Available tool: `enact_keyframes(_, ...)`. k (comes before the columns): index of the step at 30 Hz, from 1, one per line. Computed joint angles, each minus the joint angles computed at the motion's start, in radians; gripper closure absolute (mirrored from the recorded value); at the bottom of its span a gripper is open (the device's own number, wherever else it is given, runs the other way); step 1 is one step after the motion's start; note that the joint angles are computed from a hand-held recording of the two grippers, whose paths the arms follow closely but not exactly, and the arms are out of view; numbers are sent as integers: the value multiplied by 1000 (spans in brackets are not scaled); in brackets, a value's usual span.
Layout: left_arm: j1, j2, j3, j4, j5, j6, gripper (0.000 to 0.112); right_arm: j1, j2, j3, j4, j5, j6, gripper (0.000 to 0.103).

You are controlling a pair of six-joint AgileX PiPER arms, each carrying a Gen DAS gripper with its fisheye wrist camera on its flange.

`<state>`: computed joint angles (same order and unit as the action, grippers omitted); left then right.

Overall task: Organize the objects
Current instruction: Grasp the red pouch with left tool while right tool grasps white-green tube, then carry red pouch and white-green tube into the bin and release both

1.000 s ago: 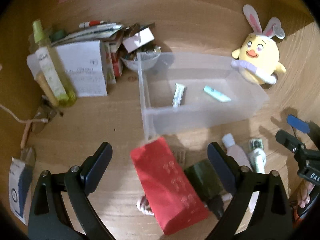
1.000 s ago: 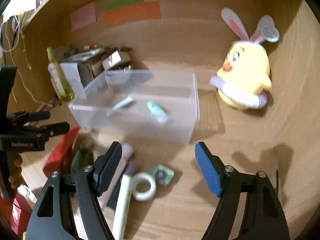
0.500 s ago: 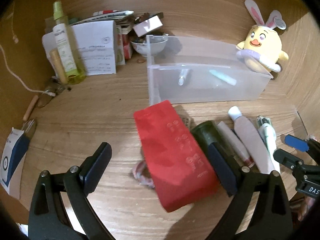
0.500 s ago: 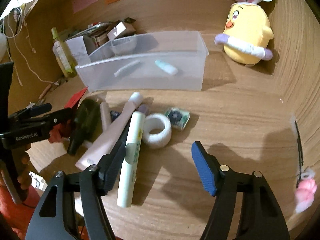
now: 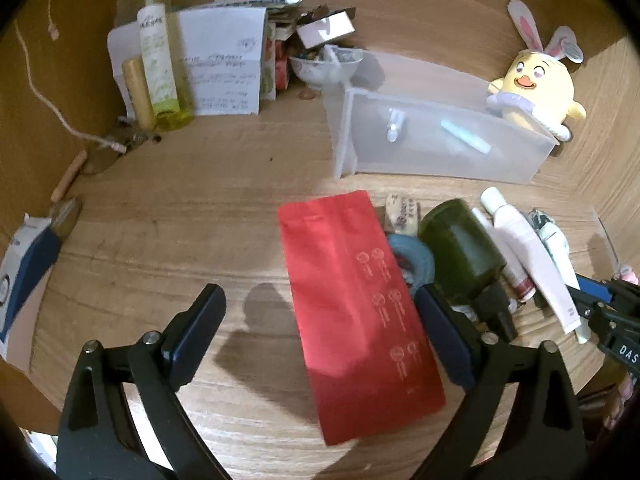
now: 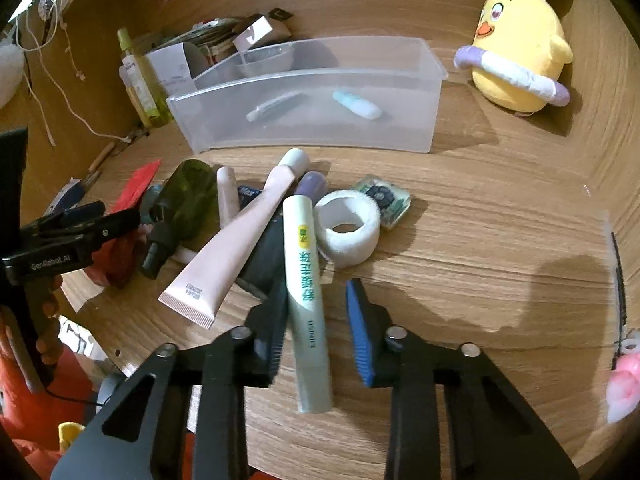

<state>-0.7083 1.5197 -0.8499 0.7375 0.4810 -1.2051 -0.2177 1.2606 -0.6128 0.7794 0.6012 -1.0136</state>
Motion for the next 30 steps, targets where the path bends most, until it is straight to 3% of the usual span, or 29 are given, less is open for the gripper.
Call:
enact_keyframes(4, 48, -30, 46, -100, -84, 83, 42, -15, -3, 4, 22, -1, -25, 88)
enact_keyframes(7, 50, -53, 71, -65, -96, 39, 57, -41, -1, 3, 49, 11, -46, 89)
enact_keyframes(16, 56, -114, 79, 68, -65, -69, 58, -91, -30, -19, 70, 27, -55, 89)
enact_keyframes(30, 58, -92, -128, 61, -39, 45, 58, -113, -32, -193, 112, 63, -41, 89)
